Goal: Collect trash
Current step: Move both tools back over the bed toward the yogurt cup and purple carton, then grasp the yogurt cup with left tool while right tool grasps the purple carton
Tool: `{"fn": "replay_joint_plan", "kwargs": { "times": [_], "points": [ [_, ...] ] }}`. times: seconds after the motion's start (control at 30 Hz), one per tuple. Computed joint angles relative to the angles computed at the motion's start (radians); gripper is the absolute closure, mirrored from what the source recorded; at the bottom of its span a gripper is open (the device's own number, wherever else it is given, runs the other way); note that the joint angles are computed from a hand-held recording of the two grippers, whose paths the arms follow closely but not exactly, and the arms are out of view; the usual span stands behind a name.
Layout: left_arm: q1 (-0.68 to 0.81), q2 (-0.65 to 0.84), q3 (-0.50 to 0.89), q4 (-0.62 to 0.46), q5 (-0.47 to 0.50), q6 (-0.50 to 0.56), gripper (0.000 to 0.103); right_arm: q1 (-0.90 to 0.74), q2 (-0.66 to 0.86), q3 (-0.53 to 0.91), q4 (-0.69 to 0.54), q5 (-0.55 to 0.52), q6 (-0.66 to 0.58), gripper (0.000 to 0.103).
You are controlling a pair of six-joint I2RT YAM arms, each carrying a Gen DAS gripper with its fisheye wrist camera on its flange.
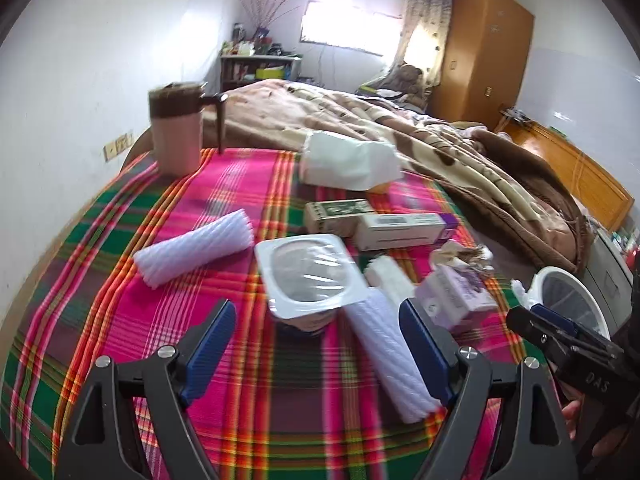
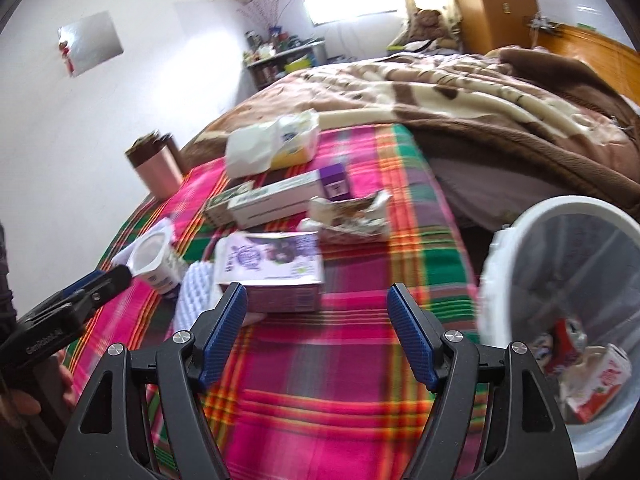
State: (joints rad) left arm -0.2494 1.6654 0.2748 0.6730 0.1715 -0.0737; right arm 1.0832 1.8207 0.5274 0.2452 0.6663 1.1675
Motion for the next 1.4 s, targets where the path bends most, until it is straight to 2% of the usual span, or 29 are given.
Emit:
{"fn": "replay_joint_plan", "kwargs": {
  "times": [0.17, 0.27, 0.37, 0.43, 0.6, 0.8, 1.0, 1.2, 1.4],
  "points": [
    [0.025, 0.076, 0.063, -0.020, 0.032, 0.005, 0.018, -0.029, 0.064, 0.094, -0.005, 0.010, -0.083, 0.029],
    [0.022, 0.100, 0.081, -0.009, 0.026, 0.009, 0.018, -0.060, 0.081, 0.151, -0.055, 0.021, -0.109, 0.028],
    [0.029, 0.137, 0.122, -0.041, 0.040, 0.015, 0.018, -0.106, 0.102, 0.167, -0.006, -0.030, -0.165, 0.026],
    [0.031, 0.153, 0.140, -0.053, 0.054, 0.016, 0.017, -0.124, 0.122, 0.184, -0.021, -0.073, -0.180, 0.026],
    [0.024, 0.166, 0.168, -0.072, 0.052, 0.022, 0.017, -0.102, 0.121, 0.174, -0.081, -0.085, -0.143, 0.026],
    [0.038, 0.175, 0.185, -0.080, 0.064, 0.027, 0.017, -0.063, 0.064, 0.119, -0.230, -0.018, 0.017, 0.026],
    [0.040, 0.179, 0.196, -0.107, 0.059, 0.025, 0.017, -0.024, 0.008, 0.034, -0.241, -0.028, 0.104, 0.026],
    [0.041, 0.187, 0.193, -0.101, 0.037, 0.031, 0.017, -0.016, 0.006, 0.018, -0.217, 0.006, 0.111, 0.026],
    [0.024, 0.203, 0.207, -0.104, 0.034, 0.045, 0.017, -0.034, 0.072, 0.078, -0.215, -0.021, -0.012, 0.025]
  ]
}}
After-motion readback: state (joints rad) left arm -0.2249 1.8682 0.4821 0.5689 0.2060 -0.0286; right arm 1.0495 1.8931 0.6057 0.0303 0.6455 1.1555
